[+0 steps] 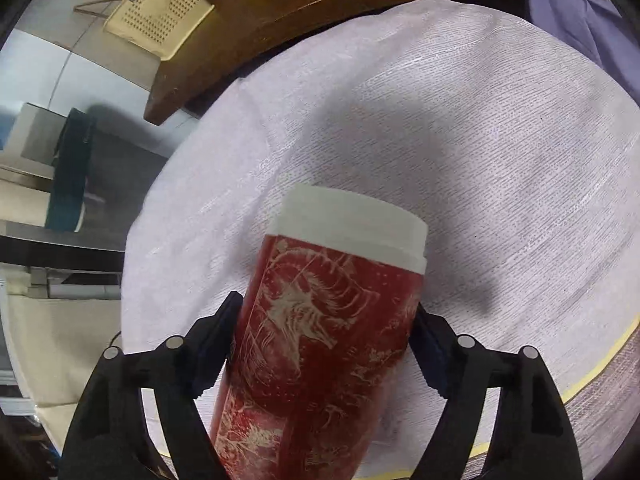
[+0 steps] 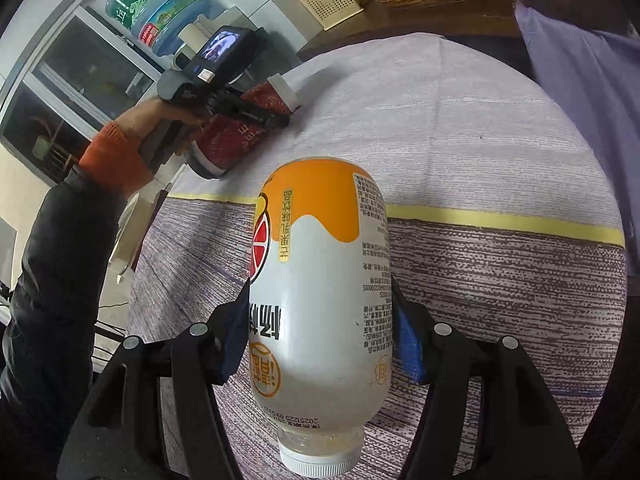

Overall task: Collect trash
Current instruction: 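Grasp the red paper cup with white lid with the left tool while the right tool holds the bottle, then carry the red cup over the bin and open the left tool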

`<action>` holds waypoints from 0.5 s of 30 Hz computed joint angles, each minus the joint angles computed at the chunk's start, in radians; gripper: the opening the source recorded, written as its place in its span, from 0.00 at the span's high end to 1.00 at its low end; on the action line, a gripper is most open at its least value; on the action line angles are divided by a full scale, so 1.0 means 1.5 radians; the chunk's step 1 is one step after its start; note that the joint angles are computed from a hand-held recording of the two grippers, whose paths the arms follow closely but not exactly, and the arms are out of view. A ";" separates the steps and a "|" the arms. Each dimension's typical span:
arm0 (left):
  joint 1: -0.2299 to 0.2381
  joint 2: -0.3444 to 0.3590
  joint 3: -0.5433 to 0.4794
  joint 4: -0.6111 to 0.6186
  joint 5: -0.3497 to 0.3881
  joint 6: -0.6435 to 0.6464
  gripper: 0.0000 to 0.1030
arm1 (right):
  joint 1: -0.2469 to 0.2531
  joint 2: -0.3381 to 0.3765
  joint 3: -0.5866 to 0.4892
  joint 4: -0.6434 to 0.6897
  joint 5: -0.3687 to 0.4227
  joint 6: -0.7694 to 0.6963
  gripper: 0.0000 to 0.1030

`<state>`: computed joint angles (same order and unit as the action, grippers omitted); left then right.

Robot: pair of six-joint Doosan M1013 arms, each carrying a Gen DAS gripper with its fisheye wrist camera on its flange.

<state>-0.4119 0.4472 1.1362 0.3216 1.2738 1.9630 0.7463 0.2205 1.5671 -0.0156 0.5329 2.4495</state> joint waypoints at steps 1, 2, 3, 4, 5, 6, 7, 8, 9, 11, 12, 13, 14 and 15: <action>-0.002 -0.006 0.009 0.006 -0.007 0.003 0.28 | 0.000 -0.001 0.002 0.001 -0.002 0.001 0.40; -0.003 -0.016 0.025 0.014 -0.024 0.001 0.30 | 0.001 -0.001 0.003 -0.002 -0.003 0.005 0.40; -0.006 -0.025 0.039 0.021 -0.041 -0.006 0.30 | 0.002 -0.003 0.006 -0.006 -0.007 0.011 0.40; -0.005 -0.042 0.058 0.015 -0.068 -0.007 0.31 | 0.003 -0.004 0.008 -0.010 -0.010 0.015 0.40; -0.003 -0.053 0.071 0.008 -0.087 -0.009 0.31 | 0.004 -0.006 0.009 -0.013 -0.011 0.016 0.40; -0.003 -0.065 0.083 0.007 -0.103 -0.018 0.32 | 0.008 -0.007 0.010 -0.029 -0.012 0.031 0.40; -0.001 -0.081 0.099 -0.002 -0.125 -0.027 0.32 | 0.012 -0.009 0.012 -0.046 -0.013 0.045 0.40; 0.001 -0.094 0.110 -0.016 -0.140 -0.025 0.32 | 0.014 -0.011 0.014 -0.054 -0.016 0.055 0.40; 0.003 -0.107 0.122 -0.025 -0.156 -0.028 0.32 | 0.016 -0.013 0.017 -0.056 -0.021 0.059 0.40; 0.010 -0.145 0.156 -0.052 -0.197 -0.034 0.32 | 0.022 -0.018 0.022 -0.062 -0.033 0.073 0.40; 0.011 -0.164 0.176 -0.064 -0.221 -0.038 0.32 | 0.025 -0.021 0.025 -0.073 -0.035 0.084 0.40; 0.008 -0.185 0.199 -0.071 -0.244 -0.052 0.32 | 0.030 -0.022 0.026 -0.093 -0.033 0.101 0.40; 0.009 -0.197 0.212 -0.082 -0.259 -0.057 0.32 | 0.037 -0.024 0.027 -0.122 -0.031 0.126 0.40; 0.012 -0.217 0.232 -0.097 -0.281 -0.059 0.33 | 0.045 -0.026 0.028 -0.153 -0.028 0.151 0.40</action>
<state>-0.3941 0.1220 1.4835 0.1760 0.8522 1.8742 0.8132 0.1808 1.6095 -0.2446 0.4914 2.6765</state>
